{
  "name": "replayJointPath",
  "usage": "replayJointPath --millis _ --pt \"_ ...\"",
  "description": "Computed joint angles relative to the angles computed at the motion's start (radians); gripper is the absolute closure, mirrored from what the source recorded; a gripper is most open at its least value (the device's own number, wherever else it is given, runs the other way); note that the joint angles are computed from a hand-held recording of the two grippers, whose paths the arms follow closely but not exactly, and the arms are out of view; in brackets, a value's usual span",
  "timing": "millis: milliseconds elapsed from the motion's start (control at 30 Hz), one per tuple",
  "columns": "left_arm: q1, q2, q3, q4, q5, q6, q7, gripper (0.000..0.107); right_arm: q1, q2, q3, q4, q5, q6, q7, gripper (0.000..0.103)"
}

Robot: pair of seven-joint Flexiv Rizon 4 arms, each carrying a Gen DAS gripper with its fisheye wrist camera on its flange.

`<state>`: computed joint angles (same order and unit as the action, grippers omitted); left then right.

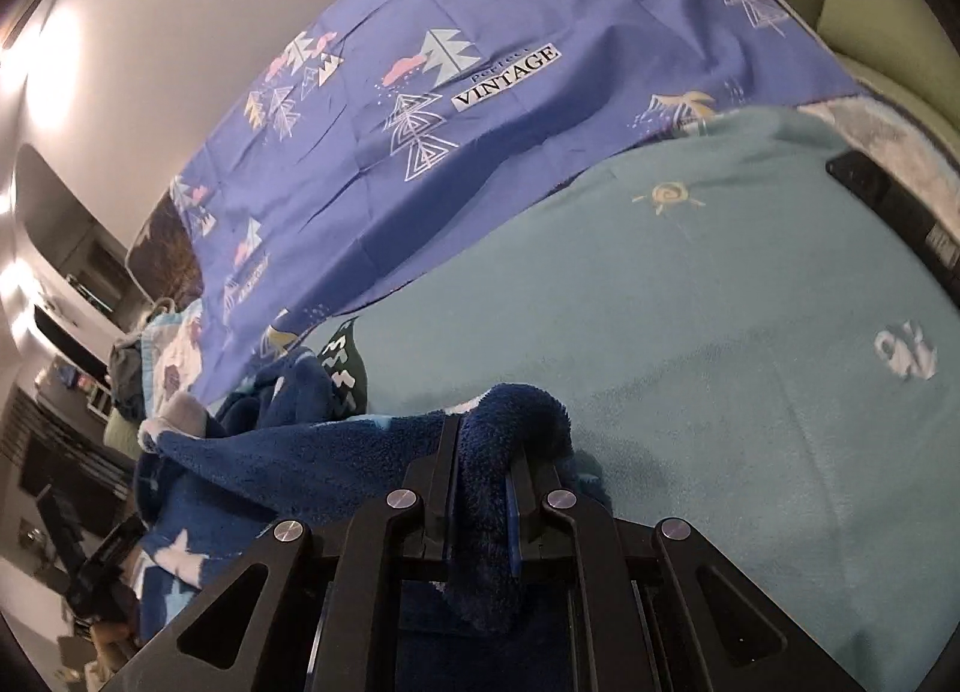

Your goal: Fold small clothes

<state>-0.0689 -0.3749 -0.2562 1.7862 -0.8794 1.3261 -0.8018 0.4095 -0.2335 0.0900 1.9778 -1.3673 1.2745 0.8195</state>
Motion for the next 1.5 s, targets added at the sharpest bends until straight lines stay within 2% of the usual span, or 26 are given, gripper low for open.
replayJointPath --millis 100,167,267,300,367,400,500,567,667,700,833,933,1000,1067,1100,1167,1200,1233,1267,1300,1367,1500 --pt "-0.006 0.012 0.01 0.007 0.019 -0.004 -0.011 0.086 0.001 0.015 0.003 0.003 -0.017 -0.014 -0.007 0.091" --pt "0.008 0.022 -0.009 0.011 -0.014 -0.005 0.022 0.083 0.005 0.025 0.013 0.005 -0.011 -0.037 -0.018 0.089" --pt "0.036 0.067 -0.066 0.034 -0.206 0.006 0.161 0.059 0.016 0.068 0.034 0.017 0.0 -0.08 -0.024 0.083" --pt "0.041 0.098 -0.09 0.054 -0.32 0.026 0.252 0.051 0.023 0.089 0.045 0.021 -0.002 -0.114 -0.027 0.079" --pt "0.034 0.147 -0.084 0.08 -0.424 0.007 0.35 0.05 0.05 0.131 0.08 0.024 0.012 -0.23 -0.073 0.071" --pt "0.031 0.178 -0.069 0.099 -0.446 -0.024 0.375 0.05 0.064 0.149 0.099 0.022 0.023 -0.286 -0.11 0.066" --pt "0.015 0.254 -0.02 0.154 -0.462 -0.136 0.447 0.05 0.109 0.183 0.157 0.007 0.093 -0.415 -0.247 0.064" --pt "-0.005 0.295 0.015 0.193 -0.379 -0.211 0.469 0.05 0.13 0.164 0.172 -0.022 0.137 -0.413 -0.358 0.064" --pt "-0.041 0.292 0.059 0.196 -0.093 -0.271 0.347 0.05 0.18 0.072 0.182 -0.121 0.297 -0.414 -0.613 0.064" --pt "-0.057 0.281 0.069 0.188 -0.024 -0.276 0.316 0.05 0.194 0.051 0.174 -0.138 0.322 -0.405 -0.649 0.064" --pt "-0.126 0.176 0.094 0.076 0.17 -0.296 0.206 0.05 0.24 -0.084 0.146 -0.282 0.475 -0.387 -0.855 0.064" --pt "-0.158 0.069 0.109 -0.054 0.301 -0.236 0.077 0.05 0.249 -0.153 0.11 -0.377 0.567 -0.405 -0.955 0.065" --pt "-0.18 -0.013 0.136 -0.144 0.399 -0.138 -0.042 0.05 0.272 -0.17 0.037 -0.41 0.536 -0.458 -0.922 0.066" --pt "-0.207 -0.087 0.193 -0.22 0.49 -0.058 -0.182 0.05 0.27 -0.164 -0.028 -0.391 0.493 -0.477 -0.789 0.066" --pt "-0.219 -0.123 0.235 -0.265 0.533 -0.081 -0.269 0.05 0.259 -0.162 -0.037 -0.377 0.49 -0.47 -0.738 0.066" --pt "-0.18 -0.155 0.227 -0.308 0.515 -0.202 -0.34 0.05 0.216 -0.153 -0.037 -0.31 0.524 -0.408 -0.617 0.066" --pt "-0.143 -0.163 0.193 -0.309 0.482 -0.242 -0.347 0.05 0.193 -0.15 -0.035 -0.268 0.522 -0.332 -0.563 0.067" --pt "-0.104 -0.16 0.151 -0.294 0.444 -0.247 -0.337 0.05 0.176 -0.136 -0.066 -0.196 0.455 -0.191 -0.448 0.067" --pt "-0.081 -0.148 0.122 -0.27 0.416 -0.225 -0.328 0.05 0.174 -0.121 -0.1 -0.157 0.372 -0.115 -0.347 0.067" --pt "-0.079 -0.141 0.126 -0.262 0.425 -0.204 -0.349 0.05 0.171 -0.104 -0.113 -0.133 0.318 -0.093 -0.279 0.067" --pt "-0.07 -0.128 0.123 -0.247 0.446 -0.205 -0.349 0.05 0.16 -0.094 -0.086 -0.133 0.317 -0.142 -0.271 0.067" --pt "-0.022 -0.042 0.074 -0.138 0.396 -0.149 -0.264 0.05 0.149 -0.036 -0.052 -0.094 0.253 -0.168 -0.209 0.065"
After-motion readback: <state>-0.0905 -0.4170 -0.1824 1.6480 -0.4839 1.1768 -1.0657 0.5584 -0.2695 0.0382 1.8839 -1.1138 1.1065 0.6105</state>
